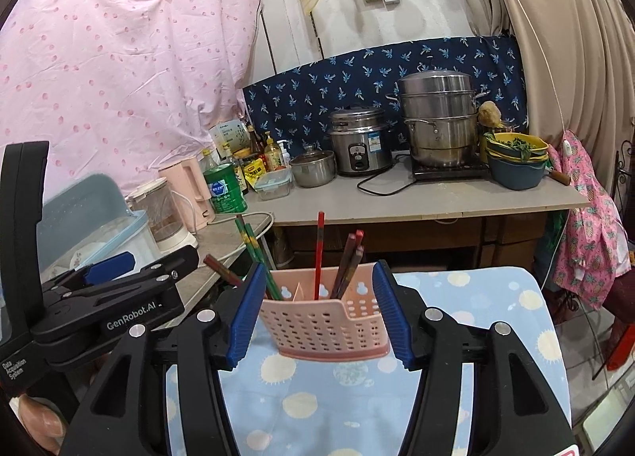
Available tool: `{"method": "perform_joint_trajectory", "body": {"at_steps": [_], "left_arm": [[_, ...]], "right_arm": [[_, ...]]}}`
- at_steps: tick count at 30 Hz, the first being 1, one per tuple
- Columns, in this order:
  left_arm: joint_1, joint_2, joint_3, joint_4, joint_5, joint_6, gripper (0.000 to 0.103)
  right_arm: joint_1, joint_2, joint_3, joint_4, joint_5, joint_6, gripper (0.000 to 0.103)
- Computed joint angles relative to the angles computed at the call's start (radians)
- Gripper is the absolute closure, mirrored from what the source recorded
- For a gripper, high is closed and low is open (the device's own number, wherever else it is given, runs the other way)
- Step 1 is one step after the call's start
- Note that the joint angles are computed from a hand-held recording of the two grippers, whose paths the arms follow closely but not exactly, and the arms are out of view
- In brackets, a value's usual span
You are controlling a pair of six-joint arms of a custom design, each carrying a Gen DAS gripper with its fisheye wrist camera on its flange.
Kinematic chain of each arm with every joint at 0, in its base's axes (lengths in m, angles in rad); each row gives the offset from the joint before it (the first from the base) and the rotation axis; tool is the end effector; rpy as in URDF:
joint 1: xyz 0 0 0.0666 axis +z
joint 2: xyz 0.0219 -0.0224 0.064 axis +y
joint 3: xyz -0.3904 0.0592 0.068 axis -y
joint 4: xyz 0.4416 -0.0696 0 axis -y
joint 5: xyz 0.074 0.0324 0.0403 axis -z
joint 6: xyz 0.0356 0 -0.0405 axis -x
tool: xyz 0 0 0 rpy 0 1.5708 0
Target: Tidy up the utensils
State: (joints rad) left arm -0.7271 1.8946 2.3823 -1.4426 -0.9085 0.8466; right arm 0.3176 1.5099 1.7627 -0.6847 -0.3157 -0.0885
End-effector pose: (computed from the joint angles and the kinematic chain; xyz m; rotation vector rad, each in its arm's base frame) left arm 0.5084 -0.4153 0.6076 -0.4470 2.0584 0.2488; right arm 0.5585 0.1948 0.5895 -0.4345 1.9793 0.5746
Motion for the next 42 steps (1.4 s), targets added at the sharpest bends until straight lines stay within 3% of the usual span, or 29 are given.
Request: {"method": "perform_joint_trajectory", "body": {"at_steps": [13, 28, 42], "left_arm": [[-0.054, -0.07, -0.137, -0.059, 0.004, 0.124, 0.017], [-0.092, -0.153, -0.316, -0.074, 0.06, 0.266, 0.013], [-0.102, -0.181, -0.419, -0.07, 0.123, 0.329, 0.011]], "right_arm": [[-0.01, -0.115, -0.15, -0.011, 0.008, 0.034, 0.048], [-0.014, -0.189, -0.27, -0.038, 0.043, 0.07, 0.047], [-0.015, -0.215, -0.346, -0.055, 0.073, 0.077, 0.044]]}}
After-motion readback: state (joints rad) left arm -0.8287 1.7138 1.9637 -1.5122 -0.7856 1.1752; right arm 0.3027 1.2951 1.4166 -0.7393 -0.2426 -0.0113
